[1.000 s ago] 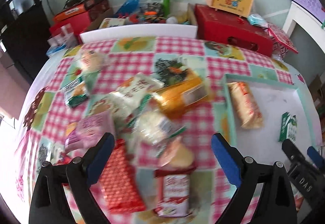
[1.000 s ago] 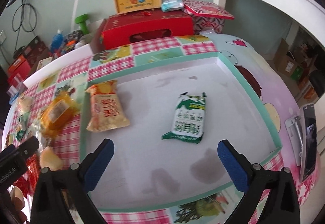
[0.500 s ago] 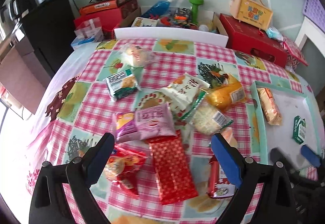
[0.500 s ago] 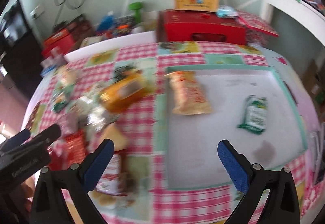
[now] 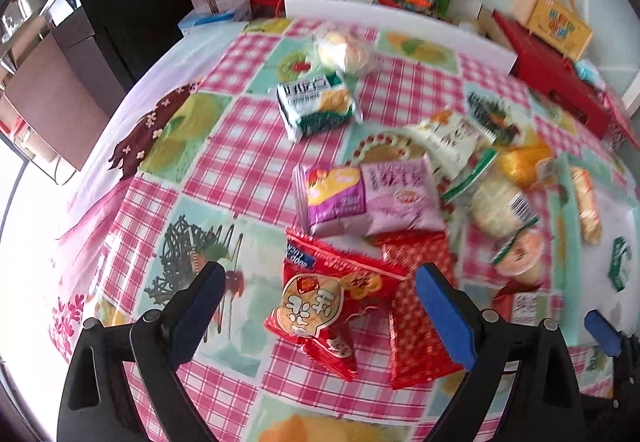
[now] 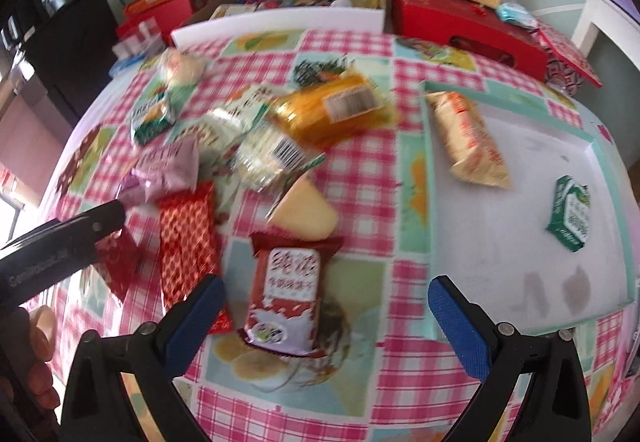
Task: Organize snacks
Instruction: 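Grasp the red candy bag with the left tool while the right tool grasps the red-white milk biscuit pack, then carry both held snacks over the white tray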
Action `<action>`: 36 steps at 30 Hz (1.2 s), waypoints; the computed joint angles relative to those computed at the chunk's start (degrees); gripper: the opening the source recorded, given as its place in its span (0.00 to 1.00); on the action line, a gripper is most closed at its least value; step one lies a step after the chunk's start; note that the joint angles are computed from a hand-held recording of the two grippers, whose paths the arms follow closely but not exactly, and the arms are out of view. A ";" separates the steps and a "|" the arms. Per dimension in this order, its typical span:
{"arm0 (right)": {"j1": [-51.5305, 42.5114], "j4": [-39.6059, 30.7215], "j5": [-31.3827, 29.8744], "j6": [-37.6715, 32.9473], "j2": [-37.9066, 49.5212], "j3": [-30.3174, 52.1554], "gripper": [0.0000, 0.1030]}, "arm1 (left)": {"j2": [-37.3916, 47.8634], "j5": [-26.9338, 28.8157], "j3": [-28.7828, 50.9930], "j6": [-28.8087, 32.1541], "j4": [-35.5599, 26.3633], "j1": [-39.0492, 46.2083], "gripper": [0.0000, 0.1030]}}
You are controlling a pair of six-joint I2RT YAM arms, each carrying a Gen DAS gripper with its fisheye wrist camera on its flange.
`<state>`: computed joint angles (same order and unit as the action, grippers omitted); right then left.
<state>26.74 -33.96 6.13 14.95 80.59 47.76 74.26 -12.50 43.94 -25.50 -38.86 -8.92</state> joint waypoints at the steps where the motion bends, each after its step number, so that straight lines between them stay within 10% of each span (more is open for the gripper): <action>1: 0.88 -0.01 0.36 0.24 0.29 -0.01 1.00 | 0.81 -0.19 0.02 0.19 0.13 -0.18 0.93; 16: 1.66 0.78 -1.29 0.35 7.25 0.50 0.44 | 4.57 2.90 -0.85 0.27 2.08 -0.48 0.49; 36: -1.14 -0.86 -2.60 1.32 -3.42 0.48 0.41 | -6.63 -1.46 1.54 0.51 -1.35 -2.88 0.48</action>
<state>25.60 -34.82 3.53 16.27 77.17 48.24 67.63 -13.96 45.48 -24.99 -40.20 -11.80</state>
